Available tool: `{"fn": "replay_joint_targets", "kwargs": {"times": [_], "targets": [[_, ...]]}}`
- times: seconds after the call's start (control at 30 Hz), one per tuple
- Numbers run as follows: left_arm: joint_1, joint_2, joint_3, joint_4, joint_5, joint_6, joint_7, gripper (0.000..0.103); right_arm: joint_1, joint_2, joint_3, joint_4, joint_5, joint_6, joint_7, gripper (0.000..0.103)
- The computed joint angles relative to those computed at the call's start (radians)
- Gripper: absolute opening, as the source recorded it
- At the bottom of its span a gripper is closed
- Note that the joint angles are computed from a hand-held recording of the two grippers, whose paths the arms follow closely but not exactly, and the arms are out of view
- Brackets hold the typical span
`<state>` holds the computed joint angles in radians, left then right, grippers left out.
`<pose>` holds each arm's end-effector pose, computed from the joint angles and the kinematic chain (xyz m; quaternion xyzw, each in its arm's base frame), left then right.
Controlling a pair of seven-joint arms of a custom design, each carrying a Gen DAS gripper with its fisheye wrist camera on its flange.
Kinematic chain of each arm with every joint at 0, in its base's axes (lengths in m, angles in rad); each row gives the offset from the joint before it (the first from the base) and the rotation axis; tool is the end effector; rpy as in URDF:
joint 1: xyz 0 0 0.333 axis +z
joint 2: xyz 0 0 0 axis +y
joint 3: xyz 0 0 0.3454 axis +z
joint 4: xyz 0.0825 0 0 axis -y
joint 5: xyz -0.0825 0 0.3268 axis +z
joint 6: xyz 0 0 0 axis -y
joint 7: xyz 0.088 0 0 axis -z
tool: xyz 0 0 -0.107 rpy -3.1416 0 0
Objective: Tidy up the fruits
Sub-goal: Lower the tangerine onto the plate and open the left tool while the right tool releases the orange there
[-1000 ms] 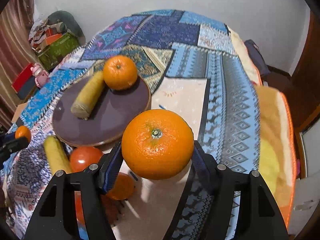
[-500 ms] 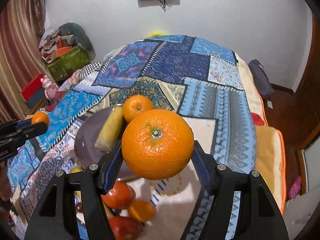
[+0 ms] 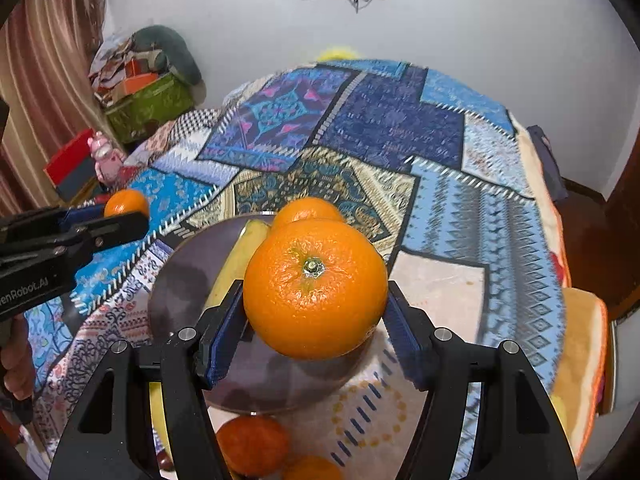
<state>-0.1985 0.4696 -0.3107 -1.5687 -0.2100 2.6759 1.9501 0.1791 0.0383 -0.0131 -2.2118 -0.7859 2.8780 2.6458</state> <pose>0.6266 -0.2896 0.5068 -0.4159 0.8416 -0.3273 0.1080 0.5114 0.1267 0.4859 -0.5889 0.7267 -0.2533 0.2470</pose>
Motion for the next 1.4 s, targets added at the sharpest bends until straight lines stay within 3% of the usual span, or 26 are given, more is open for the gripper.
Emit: {"fn": "replay_joint_targets", "kwargs": {"times": [0.43, 0.93, 1.2, 1.4], "targets": [[-0.049, 0.153, 0.026, 0.165, 0.076, -0.129, -0.056, 0.035, 0.024, 0.087, -0.016, 0.043, 0.197, -0.019, -0.211, 0.063], [-0.074, 0.199, 0.045, 0.236, 0.116, -0.155, -0.110, 0.035, 0.036, 0.120, -0.023, 0.052, 0.387, -0.022, -0.391, 0.063], [-0.075, 0.184, 0.048, 0.210, 0.133, -0.134, -0.127, 0.036, 0.052, 0.107, -0.038, 0.041, 0.373, -0.026, -0.387, 0.065], [-0.062, 0.127, 0.038, 0.138, 0.129, -0.096, -0.120, 0.042, 0.061, 0.047, -0.055, 0.021, 0.218, -0.024, -0.265, 0.065]]}}
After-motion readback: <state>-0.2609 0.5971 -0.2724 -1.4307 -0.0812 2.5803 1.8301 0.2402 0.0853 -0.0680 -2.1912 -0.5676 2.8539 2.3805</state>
